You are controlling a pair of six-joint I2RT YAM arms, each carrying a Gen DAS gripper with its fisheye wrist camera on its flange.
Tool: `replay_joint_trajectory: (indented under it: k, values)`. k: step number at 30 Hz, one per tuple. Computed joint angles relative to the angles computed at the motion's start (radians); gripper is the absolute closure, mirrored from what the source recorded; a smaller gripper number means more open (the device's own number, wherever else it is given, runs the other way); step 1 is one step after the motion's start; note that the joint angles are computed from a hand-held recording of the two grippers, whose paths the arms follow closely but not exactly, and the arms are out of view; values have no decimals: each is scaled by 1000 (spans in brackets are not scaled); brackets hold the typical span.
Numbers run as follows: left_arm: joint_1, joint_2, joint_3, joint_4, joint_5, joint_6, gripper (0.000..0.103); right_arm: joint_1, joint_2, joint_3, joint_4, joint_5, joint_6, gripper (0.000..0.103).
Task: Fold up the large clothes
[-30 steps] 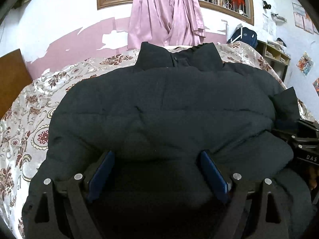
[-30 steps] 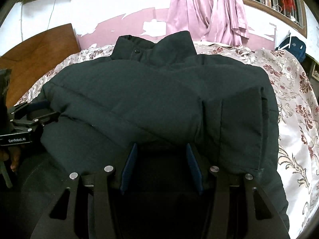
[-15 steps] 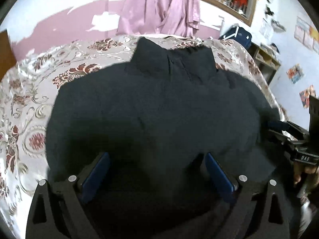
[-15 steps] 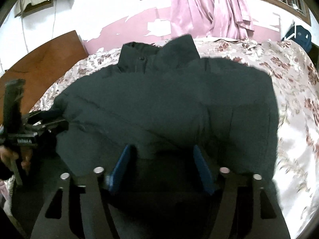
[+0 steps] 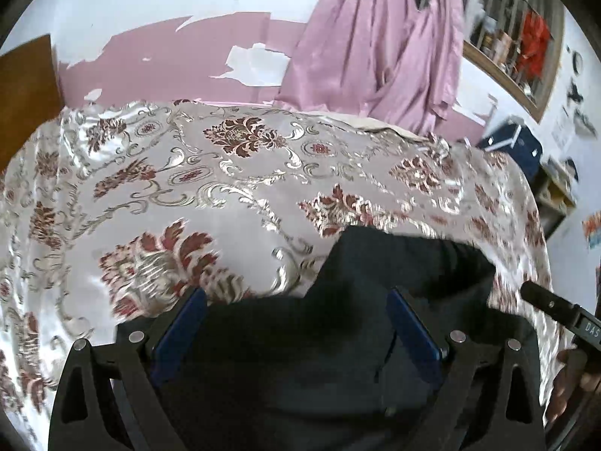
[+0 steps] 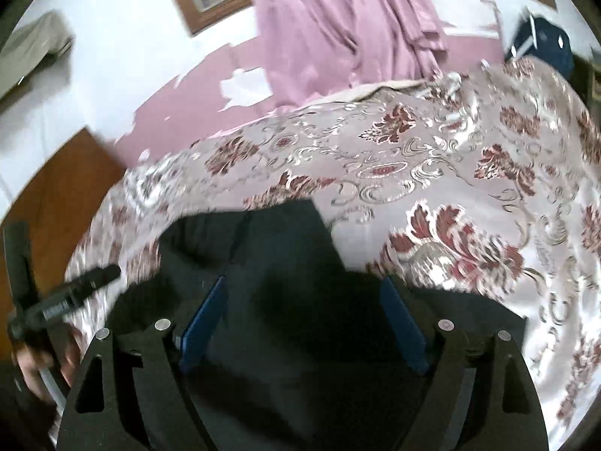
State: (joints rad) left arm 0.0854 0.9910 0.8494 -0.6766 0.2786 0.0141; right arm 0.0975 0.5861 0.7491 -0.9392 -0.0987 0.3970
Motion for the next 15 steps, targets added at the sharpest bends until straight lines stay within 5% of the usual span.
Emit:
replay_joint_trajectory:
  k: [9, 15]
  values:
    - [-153, 148, 14, 119, -132, -116, 10, -3, 284, -3, 218, 4, 63, 24]
    - [-187, 180, 10, 166, -127, -109, 63, 43, 325, -24, 305, 68, 111, 32]
